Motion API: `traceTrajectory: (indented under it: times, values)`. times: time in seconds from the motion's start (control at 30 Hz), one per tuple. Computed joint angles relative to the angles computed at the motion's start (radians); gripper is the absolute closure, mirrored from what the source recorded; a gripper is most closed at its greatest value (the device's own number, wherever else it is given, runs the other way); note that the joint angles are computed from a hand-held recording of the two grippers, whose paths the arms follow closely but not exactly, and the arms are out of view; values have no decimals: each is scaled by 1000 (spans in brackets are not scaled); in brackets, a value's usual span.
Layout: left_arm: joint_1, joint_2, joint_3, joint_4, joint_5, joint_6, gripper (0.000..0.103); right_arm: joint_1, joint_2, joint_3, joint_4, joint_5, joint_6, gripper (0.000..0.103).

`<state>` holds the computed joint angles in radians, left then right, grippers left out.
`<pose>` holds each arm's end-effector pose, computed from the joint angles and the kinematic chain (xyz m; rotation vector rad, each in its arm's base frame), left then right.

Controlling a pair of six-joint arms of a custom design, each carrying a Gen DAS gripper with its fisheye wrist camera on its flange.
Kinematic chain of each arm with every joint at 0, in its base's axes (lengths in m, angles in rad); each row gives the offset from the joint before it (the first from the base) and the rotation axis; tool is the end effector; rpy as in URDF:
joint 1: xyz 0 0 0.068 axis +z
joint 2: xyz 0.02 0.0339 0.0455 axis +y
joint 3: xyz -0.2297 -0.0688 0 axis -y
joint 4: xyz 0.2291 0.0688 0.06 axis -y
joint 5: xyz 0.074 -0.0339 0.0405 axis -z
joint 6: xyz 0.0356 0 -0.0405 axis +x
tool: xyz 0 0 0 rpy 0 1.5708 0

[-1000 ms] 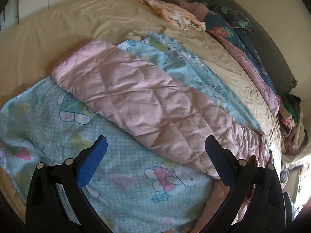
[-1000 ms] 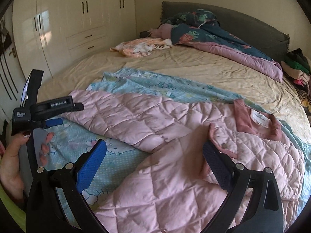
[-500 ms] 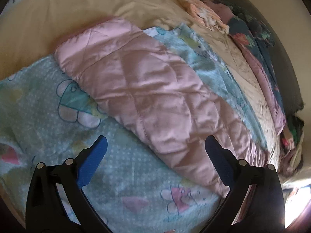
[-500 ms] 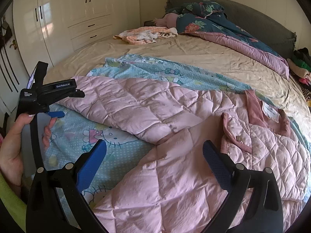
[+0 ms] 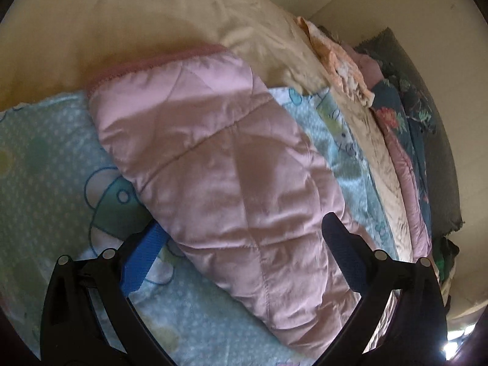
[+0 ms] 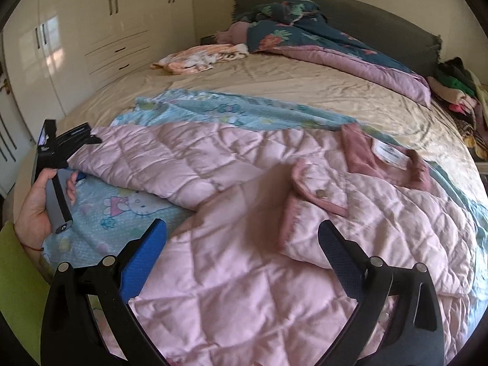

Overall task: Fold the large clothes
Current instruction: 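Move the left tool to the other sleeve cuff and grasp it, then lift the gripped sleeve up off the bed with the left tool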

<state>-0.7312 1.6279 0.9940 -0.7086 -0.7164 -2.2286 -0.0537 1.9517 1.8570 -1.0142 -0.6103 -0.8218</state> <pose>0.2211 -0.1669 0.1572 -1.7109 1.6898 -0.1927 0.3857 -0.0003 0.2724 -1.0810 2.1930 0.4526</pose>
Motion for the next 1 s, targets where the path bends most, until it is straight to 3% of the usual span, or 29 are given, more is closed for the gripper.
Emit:
traceTrajectory:
  times: [0.07,0.17,0.23,0.27,0.3,0.4,0.7,1.0]
  values:
    - [4,32,40,-28,0,10,10,-20,21,36,-14,0,19,4]
    - [22,63,81,-50,9,41,23,-38,36,70,-43,-10,27,4]
    - [27,70,94,-56,-1,58,37,-55,22,64,-45,-20,10,4]
    - [21,69,97,-58,-17,65,57,-61,18,62,-47,-23,0,4]
    - [17,70,105,-58,-27,79,67,-68,13,60,-50,-27,-12,4]
    - [4,64,145,-80,-70,122,86,-81,4,58,-43,-24,-18,4]
    - [-71,126,471,-214,-238,265,91,-138,39,146,-87,-63,-12,4]
    - [-171,396,1069,-448,-373,480,91,-218,77,198,-115,-89,-29,4]
